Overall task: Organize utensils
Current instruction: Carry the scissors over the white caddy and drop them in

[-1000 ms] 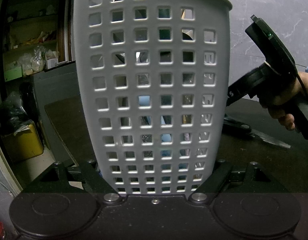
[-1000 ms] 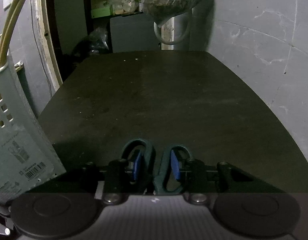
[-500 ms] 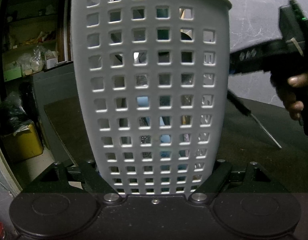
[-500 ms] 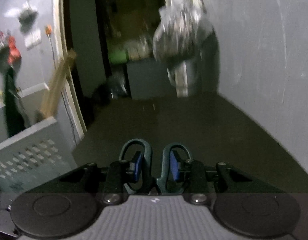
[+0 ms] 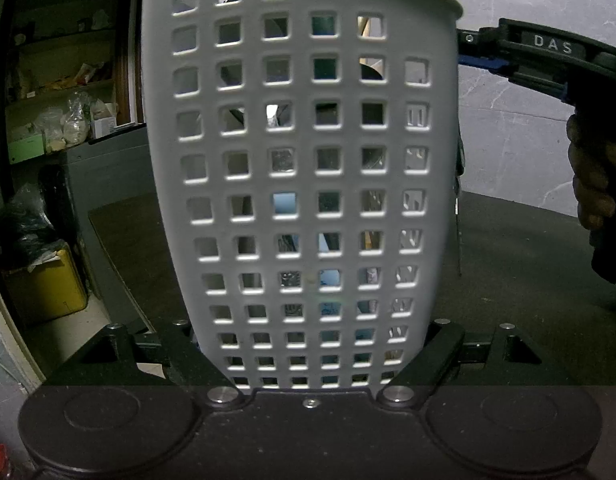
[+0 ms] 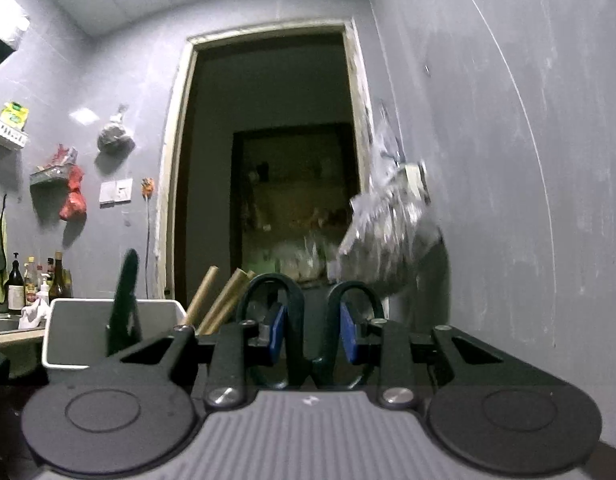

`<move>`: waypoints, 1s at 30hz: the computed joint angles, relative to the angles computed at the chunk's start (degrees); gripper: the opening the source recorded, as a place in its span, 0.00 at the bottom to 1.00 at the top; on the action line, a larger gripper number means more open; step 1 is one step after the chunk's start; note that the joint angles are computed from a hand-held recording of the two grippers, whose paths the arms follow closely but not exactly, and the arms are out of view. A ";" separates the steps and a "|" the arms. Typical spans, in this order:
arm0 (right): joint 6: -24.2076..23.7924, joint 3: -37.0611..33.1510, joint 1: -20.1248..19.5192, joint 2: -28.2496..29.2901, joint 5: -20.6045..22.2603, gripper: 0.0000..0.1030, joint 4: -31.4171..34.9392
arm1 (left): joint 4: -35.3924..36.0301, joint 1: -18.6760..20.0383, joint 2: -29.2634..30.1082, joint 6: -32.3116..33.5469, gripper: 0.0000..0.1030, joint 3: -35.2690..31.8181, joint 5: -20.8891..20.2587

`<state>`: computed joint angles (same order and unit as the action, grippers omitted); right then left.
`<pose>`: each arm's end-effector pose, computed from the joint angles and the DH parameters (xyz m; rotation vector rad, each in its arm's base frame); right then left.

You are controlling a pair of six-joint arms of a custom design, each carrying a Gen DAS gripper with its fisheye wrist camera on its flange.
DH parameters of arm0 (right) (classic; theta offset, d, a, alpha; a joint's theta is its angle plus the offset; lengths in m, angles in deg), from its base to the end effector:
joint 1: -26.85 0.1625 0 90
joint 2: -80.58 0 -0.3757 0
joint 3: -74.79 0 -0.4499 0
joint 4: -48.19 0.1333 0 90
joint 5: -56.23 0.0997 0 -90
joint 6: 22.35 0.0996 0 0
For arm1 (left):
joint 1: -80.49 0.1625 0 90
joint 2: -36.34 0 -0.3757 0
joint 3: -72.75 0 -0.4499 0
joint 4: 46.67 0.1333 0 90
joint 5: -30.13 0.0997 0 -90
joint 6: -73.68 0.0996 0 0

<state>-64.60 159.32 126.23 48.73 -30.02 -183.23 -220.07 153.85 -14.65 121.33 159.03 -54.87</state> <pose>0.2510 -0.6614 0.1005 0.9398 -1.7939 1.9179 -0.0771 -0.7536 0.2025 1.3534 2.2498 -1.0985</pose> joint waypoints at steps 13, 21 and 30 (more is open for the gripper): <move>-1.59 5.68 -0.70 -0.90 3.68 0.32 -7.55 | -0.04 0.00 0.01 0.01 0.81 0.02 0.00; -0.50 10.71 -0.62 -2.64 2.72 0.32 -12.14 | -0.28 -0.02 -0.01 -0.11 0.81 0.20 0.05; 1.23 11.79 -0.37 -3.96 1.35 0.32 -11.47 | -0.80 -0.11 -0.07 -0.08 0.81 0.63 0.21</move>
<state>-63.37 171.10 125.86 44.76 -28.67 -194.71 -220.87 153.75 -14.72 121.26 159.66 -54.66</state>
